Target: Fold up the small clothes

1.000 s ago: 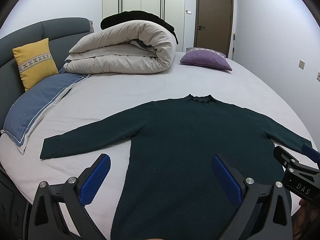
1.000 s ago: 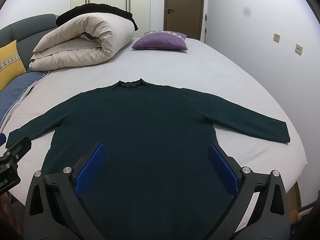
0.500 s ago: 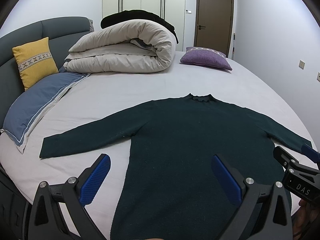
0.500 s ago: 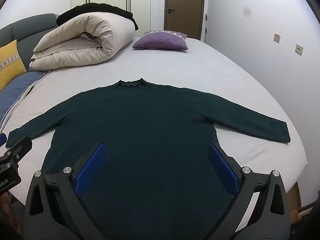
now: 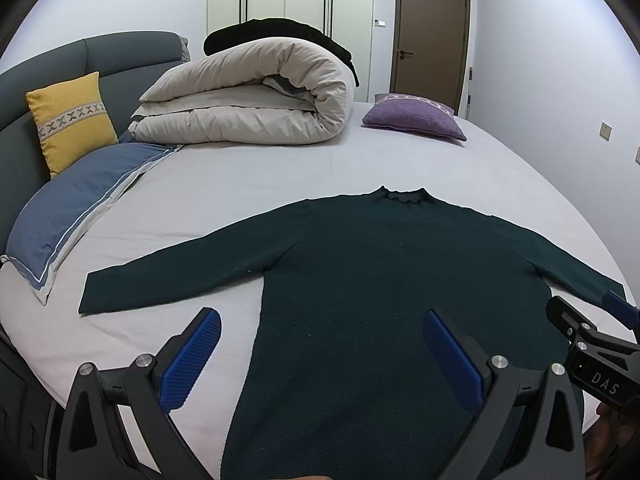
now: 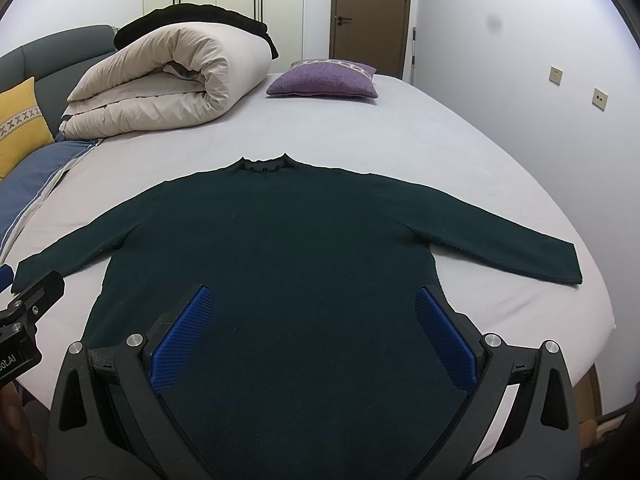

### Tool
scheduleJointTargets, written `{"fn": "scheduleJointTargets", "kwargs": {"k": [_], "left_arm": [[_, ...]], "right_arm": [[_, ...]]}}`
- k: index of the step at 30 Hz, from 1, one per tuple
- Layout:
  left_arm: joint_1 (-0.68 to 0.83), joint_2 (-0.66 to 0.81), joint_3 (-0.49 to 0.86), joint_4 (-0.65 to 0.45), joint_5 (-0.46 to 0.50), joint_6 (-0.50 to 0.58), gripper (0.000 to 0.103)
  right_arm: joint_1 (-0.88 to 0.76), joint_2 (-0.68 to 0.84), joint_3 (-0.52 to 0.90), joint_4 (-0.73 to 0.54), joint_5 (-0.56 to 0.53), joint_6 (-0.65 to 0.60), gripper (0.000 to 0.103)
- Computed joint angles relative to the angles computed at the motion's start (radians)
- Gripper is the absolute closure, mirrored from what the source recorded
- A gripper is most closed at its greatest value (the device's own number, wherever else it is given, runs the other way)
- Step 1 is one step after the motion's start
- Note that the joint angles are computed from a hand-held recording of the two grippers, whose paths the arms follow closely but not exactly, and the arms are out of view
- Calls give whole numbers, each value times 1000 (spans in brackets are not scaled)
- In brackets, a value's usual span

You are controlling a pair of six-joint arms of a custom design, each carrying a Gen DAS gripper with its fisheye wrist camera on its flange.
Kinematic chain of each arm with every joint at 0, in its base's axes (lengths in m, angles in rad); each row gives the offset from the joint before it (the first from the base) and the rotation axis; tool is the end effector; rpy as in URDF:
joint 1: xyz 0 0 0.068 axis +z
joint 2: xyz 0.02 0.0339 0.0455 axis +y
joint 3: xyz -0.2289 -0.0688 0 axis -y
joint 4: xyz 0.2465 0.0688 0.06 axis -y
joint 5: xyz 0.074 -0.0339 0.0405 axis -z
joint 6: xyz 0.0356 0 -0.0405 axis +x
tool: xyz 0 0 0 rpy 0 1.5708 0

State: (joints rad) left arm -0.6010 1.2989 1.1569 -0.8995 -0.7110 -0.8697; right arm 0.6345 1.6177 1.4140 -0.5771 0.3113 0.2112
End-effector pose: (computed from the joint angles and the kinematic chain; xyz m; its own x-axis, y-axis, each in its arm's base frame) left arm 0.2292 -0.1290 0.2713 -0.5790 -0.3051 -0.7561 -0.4429 0.8963 -0.0225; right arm 0.2971 0.2052 0.2751 -0.6358 -0.2202 -0.7398 -0.2616 0.9632 -0.0619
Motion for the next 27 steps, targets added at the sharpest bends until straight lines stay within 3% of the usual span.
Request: {"fn": "scheduleJointTargets", "kwargs": {"k": [17, 22, 27], "left_arm": [[8, -7, -54, 31, 31, -31, 0], [26, 3, -90, 105, 62, -6, 0], [100, 32, -98, 179, 186, 44, 0]], "right_arm": [[-61, 38, 21, 4, -52, -13, 0], [-229, 16, -34, 82, -201, -30, 0], [-613, 98, -11, 174, -509, -10, 0]]}}
